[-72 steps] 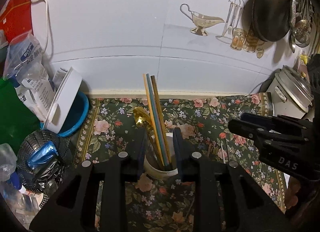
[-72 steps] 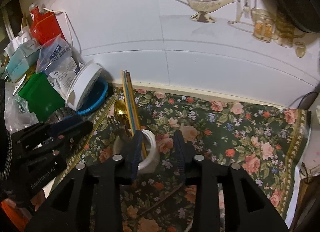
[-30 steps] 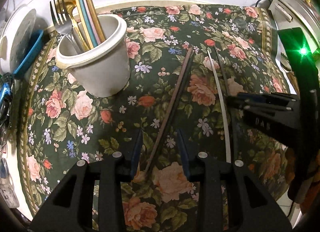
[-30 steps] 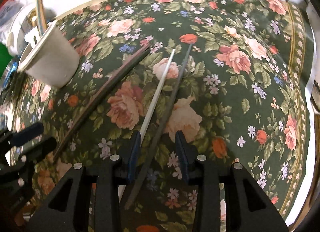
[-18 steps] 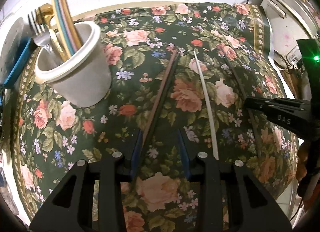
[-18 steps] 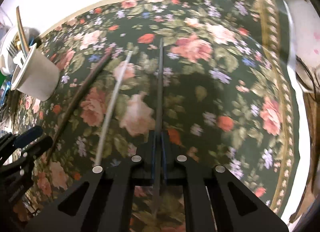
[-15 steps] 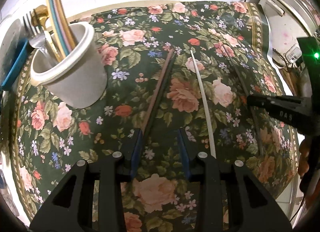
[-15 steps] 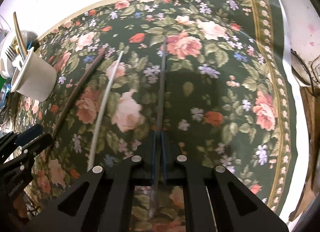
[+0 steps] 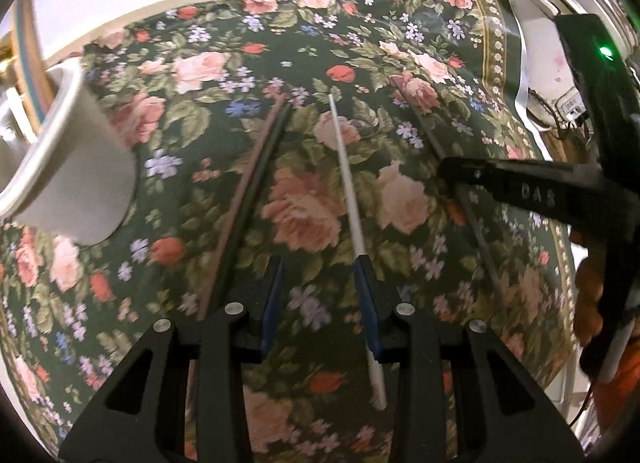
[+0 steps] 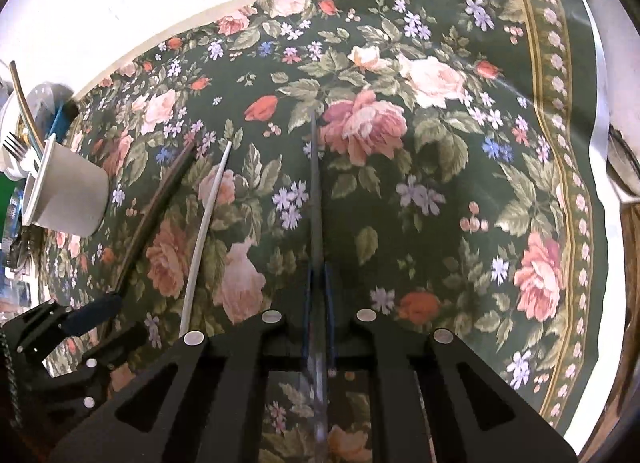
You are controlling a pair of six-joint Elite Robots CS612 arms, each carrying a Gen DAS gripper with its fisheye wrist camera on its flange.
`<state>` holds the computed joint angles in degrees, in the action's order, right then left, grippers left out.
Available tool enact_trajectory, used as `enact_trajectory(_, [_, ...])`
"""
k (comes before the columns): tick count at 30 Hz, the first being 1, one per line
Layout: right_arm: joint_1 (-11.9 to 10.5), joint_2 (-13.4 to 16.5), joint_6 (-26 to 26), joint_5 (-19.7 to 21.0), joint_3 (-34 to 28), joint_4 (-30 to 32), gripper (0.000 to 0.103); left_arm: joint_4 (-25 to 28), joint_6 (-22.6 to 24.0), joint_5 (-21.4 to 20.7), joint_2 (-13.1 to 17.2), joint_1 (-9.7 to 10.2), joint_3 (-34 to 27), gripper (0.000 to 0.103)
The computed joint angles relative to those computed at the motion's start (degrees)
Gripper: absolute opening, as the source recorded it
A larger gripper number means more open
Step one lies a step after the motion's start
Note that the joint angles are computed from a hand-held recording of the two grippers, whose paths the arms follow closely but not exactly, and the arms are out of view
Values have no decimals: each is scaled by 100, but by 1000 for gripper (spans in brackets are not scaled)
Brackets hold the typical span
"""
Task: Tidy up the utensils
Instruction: 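Lift the white stick with the left gripper while the right gripper lifts the dark stick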
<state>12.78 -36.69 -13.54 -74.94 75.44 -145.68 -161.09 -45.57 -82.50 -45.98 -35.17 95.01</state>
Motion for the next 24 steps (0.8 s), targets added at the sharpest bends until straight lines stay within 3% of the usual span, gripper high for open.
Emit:
enact_trajectory(6, [-103,-68,173,344,100,-41,6,143,133,-384,240,69,-375,35])
enact_trajectory(9, [-187,-174,278,478,294,-247,6,176,245,-264,322,31,-521,35])
enact_trajectory(17, [-367,-422,465,534,723,-805,6,395,300,-442,577,0,-1034,35])
enact_trajectory(20, [-408,-484,500,543,834,-957,6,634,414,-257,632,-51,-1200,31])
enact_trajectory(24, [-449,-529,497,633,904,-1032,6,532,514,-237,631,-38,-1160,20])
